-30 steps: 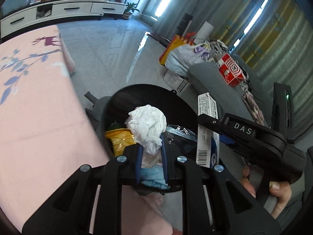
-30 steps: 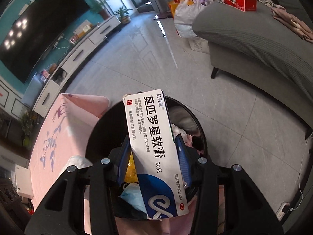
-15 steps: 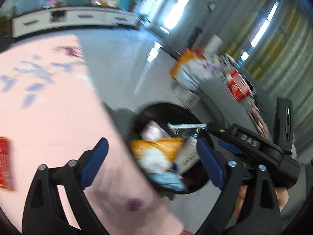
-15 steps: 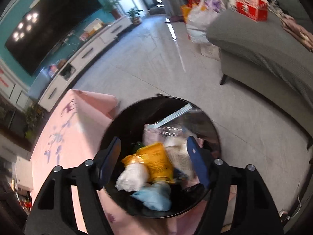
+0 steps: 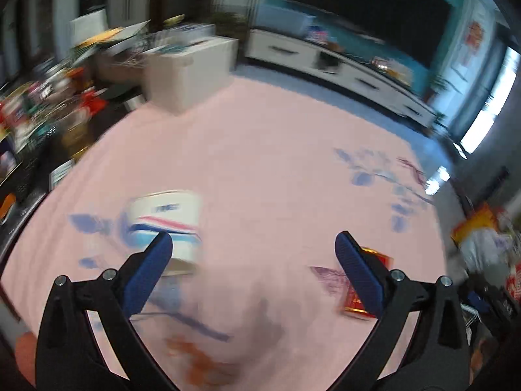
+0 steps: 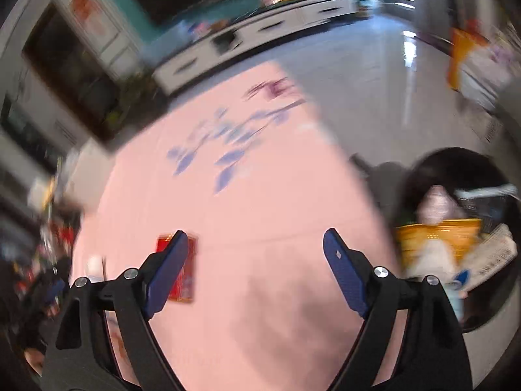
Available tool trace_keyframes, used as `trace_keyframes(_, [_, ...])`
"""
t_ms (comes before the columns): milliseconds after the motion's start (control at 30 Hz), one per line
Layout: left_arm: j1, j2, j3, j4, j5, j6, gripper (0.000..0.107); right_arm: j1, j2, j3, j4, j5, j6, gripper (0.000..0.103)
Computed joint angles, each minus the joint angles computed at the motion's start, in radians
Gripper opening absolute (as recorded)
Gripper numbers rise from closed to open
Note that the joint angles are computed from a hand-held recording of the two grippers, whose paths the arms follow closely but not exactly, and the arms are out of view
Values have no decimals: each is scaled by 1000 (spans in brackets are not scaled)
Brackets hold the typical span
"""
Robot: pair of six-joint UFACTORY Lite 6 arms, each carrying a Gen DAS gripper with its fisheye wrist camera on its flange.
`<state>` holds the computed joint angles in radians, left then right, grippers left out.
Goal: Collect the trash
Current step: 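Return both open tools to the paper cup and red cigarette box, then grasp the paper cup with the left tool while the right tool grasps the cigarette box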
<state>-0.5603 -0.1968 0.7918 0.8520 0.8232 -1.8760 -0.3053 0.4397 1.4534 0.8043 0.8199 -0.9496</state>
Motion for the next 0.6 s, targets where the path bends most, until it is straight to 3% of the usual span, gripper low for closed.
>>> trace_keyframes(133, [190, -129, -190, -79, -124, 73, 100, 211, -68, -161, -16, -158, 10, 83])
trace_keyframes(267, [303, -91, -261, -109, -282, 121, 100, 364, -63, -240, -35, -297, 62, 83])
trace_keyframes(500, [394, 5, -306, 104, -451, -34, 99, 465, 2, -260, -214, -456, 222, 83])
trace_keyframes(600, [435, 43, -302, 204, -521, -97, 93, 468, 12, -263, -226, -458, 219, 83])
